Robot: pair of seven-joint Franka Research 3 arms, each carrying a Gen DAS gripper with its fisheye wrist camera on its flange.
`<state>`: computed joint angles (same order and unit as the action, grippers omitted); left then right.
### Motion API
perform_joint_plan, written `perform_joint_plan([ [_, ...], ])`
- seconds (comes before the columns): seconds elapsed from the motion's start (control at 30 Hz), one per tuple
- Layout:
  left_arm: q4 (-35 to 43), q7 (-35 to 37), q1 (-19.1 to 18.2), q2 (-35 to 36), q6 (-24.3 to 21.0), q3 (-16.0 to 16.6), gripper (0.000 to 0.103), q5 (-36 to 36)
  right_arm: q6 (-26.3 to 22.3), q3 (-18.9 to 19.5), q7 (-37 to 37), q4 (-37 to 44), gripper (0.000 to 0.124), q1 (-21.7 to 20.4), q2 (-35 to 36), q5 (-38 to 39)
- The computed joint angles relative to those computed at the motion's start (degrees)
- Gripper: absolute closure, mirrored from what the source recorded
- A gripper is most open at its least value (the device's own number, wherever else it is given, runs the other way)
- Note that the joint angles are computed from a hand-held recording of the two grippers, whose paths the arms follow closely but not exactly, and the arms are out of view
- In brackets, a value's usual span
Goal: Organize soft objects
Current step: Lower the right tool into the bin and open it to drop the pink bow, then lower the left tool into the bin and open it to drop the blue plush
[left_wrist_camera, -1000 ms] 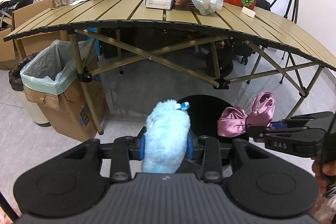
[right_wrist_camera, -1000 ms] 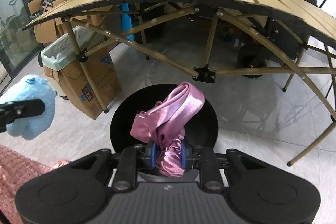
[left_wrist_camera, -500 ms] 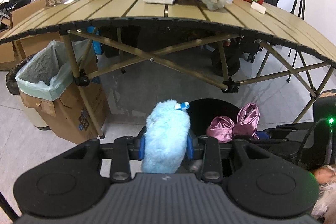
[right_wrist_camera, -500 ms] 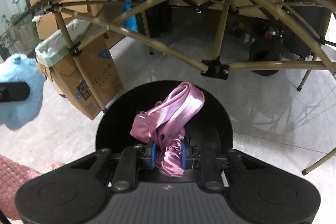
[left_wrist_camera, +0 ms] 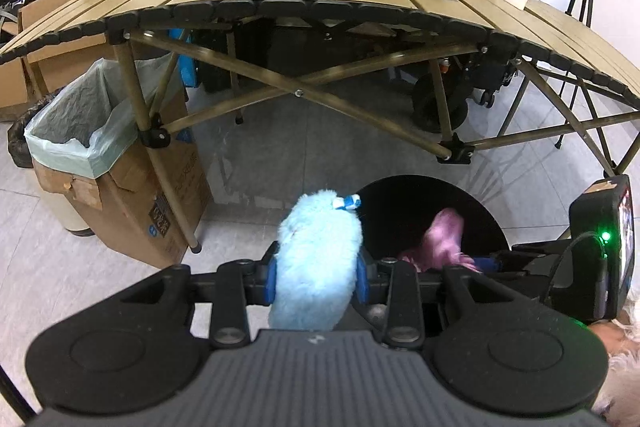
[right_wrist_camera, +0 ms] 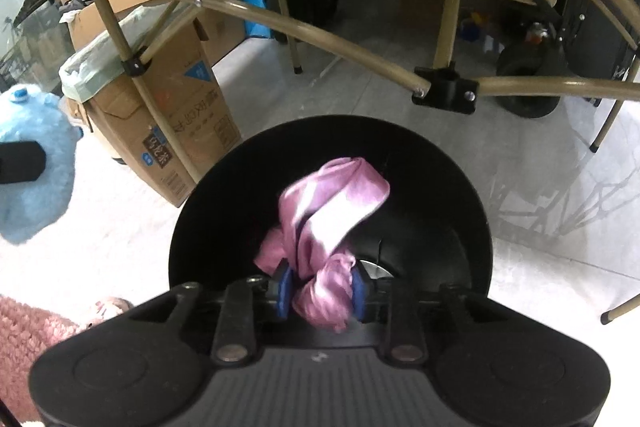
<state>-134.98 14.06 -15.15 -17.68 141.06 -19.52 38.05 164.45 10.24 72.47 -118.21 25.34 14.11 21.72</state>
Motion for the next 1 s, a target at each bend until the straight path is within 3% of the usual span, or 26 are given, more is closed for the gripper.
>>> perform_joint_plan([
  [0.1,0.04,-0.05,-0.03,0.03,0.15,0.01,0.068,-0.02,0.41,0.05,-0.24,-0.12,0.087,-0.1,0.07,0.22],
  [0.4,1.42,0.14,-0.34,1.28,0.48,-0.16,0.068,0.18,1.59,-3.7,8.42,-2.3,0.031,1.85,-2.82,-7.28],
  [0.57,2.86,0.57,-0.87,2.46,0.31,-0.27,0.068,0.14,0.89,-4.53,13.19,-3.7,0.022,1.2,-5.03,-10.64],
  [1.0,9.28,3.61,-2.62,10.12,0.71,0.63,0.068,0.44,-1.65,-5.17,22.83,-7.13,0.021,-2.59,-11.55,-17.36],
])
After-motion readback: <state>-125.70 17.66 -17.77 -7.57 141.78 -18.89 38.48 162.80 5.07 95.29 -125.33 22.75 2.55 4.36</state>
